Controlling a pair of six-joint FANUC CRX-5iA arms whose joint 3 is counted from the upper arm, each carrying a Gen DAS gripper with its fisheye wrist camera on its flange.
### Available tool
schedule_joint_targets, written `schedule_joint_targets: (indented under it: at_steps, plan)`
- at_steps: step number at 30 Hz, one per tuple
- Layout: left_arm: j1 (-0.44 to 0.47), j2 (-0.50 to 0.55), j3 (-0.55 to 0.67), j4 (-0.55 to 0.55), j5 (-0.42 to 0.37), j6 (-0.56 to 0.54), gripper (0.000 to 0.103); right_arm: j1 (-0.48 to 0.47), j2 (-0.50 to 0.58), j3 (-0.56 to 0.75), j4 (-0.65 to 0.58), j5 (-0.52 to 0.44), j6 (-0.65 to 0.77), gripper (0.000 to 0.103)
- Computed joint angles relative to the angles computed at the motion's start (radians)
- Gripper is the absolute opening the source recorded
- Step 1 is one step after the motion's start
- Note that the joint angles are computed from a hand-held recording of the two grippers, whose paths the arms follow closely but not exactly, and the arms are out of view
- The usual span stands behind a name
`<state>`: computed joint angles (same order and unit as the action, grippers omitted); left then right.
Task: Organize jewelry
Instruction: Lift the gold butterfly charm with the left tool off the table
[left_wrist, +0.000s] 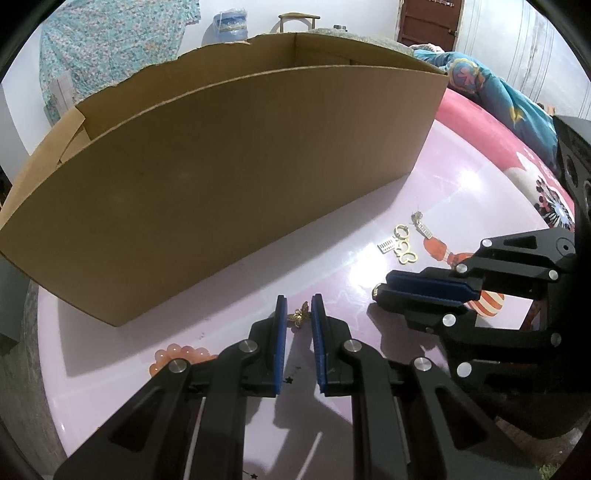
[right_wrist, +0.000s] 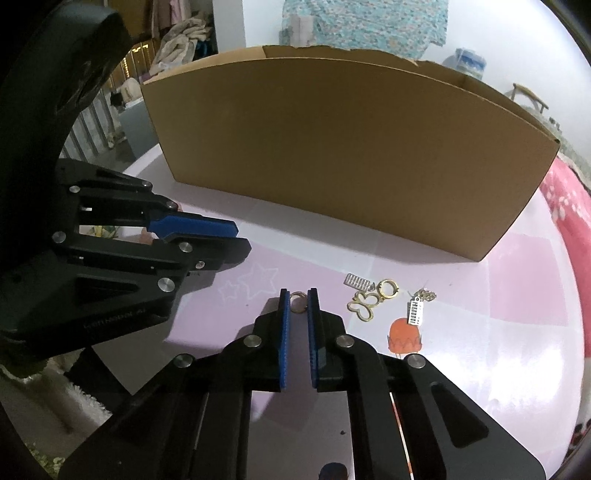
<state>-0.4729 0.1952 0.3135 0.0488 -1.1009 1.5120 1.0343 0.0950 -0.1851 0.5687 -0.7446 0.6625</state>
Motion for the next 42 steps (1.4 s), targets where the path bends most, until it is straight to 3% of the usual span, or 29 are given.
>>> schedule_joint_targets:
  at_steps: [11,17,27,42]
  plan:
    - [-0.001,-0.028,-0.029,-0.009,0.026,0.014,0.013,-0.011,-0.017,-0.008,-0.027,0.036,-0.002,0.0]
    - [0.001,-0.031,-0.027,-0.015,0.02,0.037,0.013,0.006,-0.032,-0.029,0.013,0.037,-0.031,0.012]
    - [0.004,-0.04,-0.036,-0.012,0.028,0.033,0.013,0.002,0.025,0.016,0.023,0.02,-0.032,0.01]
    - [0.002,-0.067,-0.043,-0.021,0.047,0.04,0.013,-0.004,-0.035,-0.058,0.072,0.067,-0.085,0.009]
